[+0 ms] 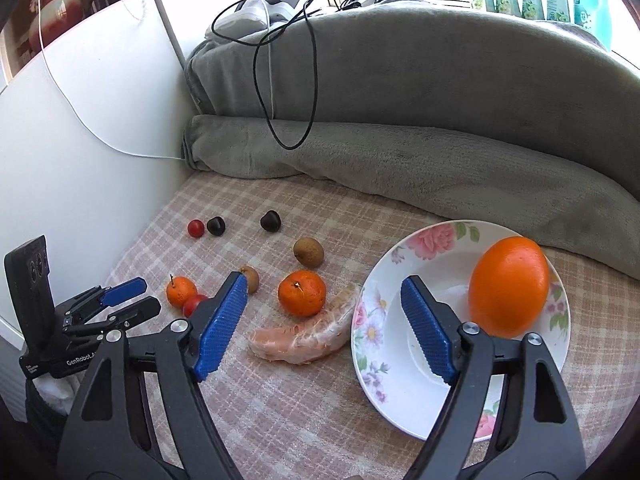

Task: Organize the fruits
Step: 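Grasp a tangerine with the left tool while the right tool grasps another tangerine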

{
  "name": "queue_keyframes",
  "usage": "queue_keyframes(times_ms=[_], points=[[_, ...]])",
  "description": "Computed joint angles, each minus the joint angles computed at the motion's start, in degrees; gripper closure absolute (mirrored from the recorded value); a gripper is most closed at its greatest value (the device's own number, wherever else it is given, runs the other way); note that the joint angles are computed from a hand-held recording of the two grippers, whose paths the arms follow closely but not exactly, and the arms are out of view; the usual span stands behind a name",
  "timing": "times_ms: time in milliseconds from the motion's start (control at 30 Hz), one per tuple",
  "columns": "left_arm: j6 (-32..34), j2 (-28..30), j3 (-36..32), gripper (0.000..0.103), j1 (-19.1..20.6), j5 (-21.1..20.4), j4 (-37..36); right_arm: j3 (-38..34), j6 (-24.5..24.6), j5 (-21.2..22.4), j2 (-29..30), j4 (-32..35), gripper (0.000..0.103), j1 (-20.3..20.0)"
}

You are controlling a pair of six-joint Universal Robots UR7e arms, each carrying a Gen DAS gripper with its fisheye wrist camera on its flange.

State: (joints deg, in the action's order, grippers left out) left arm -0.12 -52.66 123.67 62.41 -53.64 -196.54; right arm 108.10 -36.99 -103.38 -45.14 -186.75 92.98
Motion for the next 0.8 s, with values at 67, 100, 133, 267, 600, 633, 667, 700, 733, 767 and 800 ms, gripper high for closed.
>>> queue_keyframes(times_ms=[67,100,133,267,600,633,667,700,733,767,800], points=[[-0.03,0.04,-0.22,0.047,0.41,-0.25,0.27,-0.78,-0.57,-0.6,0.82,0.75,0.025,0.24],[0.0,0.12,-0.39,0.047,0.54,-0.25,0.44,-1.14,-0.8,-0.91,1.22,1.23,0.029,0.37],[-0.05,0.2,-0.51,0.047,0.61,-0.15,0.61,-1.51,-0.96,-1.24,1.63,1.67,0.03,0.5],[-0.02,0.34,-0.91,0.05,1.05,-0.45,1.14,-2.84,-1.82,-2.69,3.35,3.03,0.033,1.07],[-1.9,0.13,-2.51,0.059,3.76,-4.25,3.6,-5.98,-3.98,-6.56,7.21,4.44,0.046,2.03],[-2.14,0.06,-2.58,0.06,3.98,-4.77,3.84,-6.31,-4.11,-6.89,7.5,4.61,0.048,2.06],[-2.22,0.04,-2.67,0.06,4.15,-5.16,4.01,-6.62,-4.29,-7.16,7.82,4.6,0.048,2.08],[-2.23,0.11,-2.73,0.061,4.19,-5.27,4.08,-6.88,-4.55,-7.51,8.12,4.49,0.048,2.13],[-2.21,0.23,-2.75,0.061,4.18,-5.29,4.08,-7.17,-4.83,-7.88,8.46,4.33,0.048,2.17],[-2.19,0.34,-2.82,0.061,4.28,-5.41,4.1,-7.48,-5.05,-8.23,8.78,4.27,0.048,2.2],[-2.2,0.37,-2.94,0.061,4.41,-5.63,4.29,-7.83,-5.15,-8.55,9.11,4.33,0.048,2.25]])
